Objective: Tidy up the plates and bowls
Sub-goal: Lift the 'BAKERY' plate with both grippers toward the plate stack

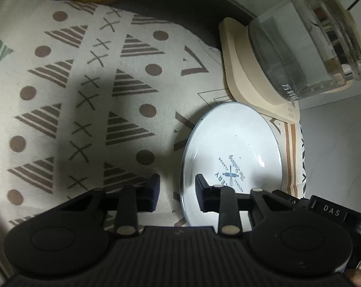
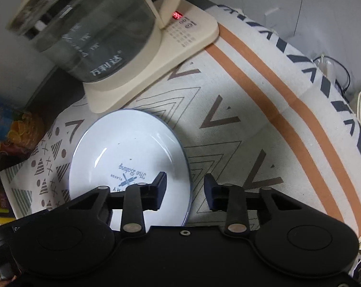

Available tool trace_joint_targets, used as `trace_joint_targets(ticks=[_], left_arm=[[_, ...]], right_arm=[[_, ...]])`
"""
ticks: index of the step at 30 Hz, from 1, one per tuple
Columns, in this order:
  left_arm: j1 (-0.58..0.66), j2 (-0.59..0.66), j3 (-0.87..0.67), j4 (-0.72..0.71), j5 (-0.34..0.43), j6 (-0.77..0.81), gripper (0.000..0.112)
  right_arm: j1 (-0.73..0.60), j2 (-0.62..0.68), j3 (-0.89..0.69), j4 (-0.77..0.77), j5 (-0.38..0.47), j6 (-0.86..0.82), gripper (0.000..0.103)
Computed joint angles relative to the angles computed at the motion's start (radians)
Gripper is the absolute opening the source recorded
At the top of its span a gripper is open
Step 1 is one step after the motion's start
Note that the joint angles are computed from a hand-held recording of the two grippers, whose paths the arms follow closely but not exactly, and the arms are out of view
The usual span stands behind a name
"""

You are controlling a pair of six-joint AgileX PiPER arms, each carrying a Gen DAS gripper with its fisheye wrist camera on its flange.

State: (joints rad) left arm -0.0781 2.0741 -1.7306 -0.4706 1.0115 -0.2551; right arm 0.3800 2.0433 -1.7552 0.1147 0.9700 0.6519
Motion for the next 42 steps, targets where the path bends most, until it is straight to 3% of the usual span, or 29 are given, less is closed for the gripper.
trace_joint_targets(ticks=[14, 25, 32, 42], left_arm=[[-0.005, 0.043, -0.038, -0.012, -0.03, -0.052, 0.011], [0.029, -0.005, 0.006, -0.063, -0.036, -0.033, 0.01], [0.057, -0.071, 0.076, -0.067, -0.058, -0.049, 0.009], [0.152, -0.246, 0.297, -0.142, -0.112, 0.009, 0.002]], right_arm=[[-0.013, 0.086, -0.085, 0.054, 0.053, -0.071, 0.016], [-0.038, -0.02, 0.048, 0.133, -0.081, -0.169, 0.006], [-0.03, -0.055, 0.09, 0.192, -0.132, -0.243, 0.007], [0.008, -0.12, 0.16, 0.281, -0.19, -0.339, 0.008]])
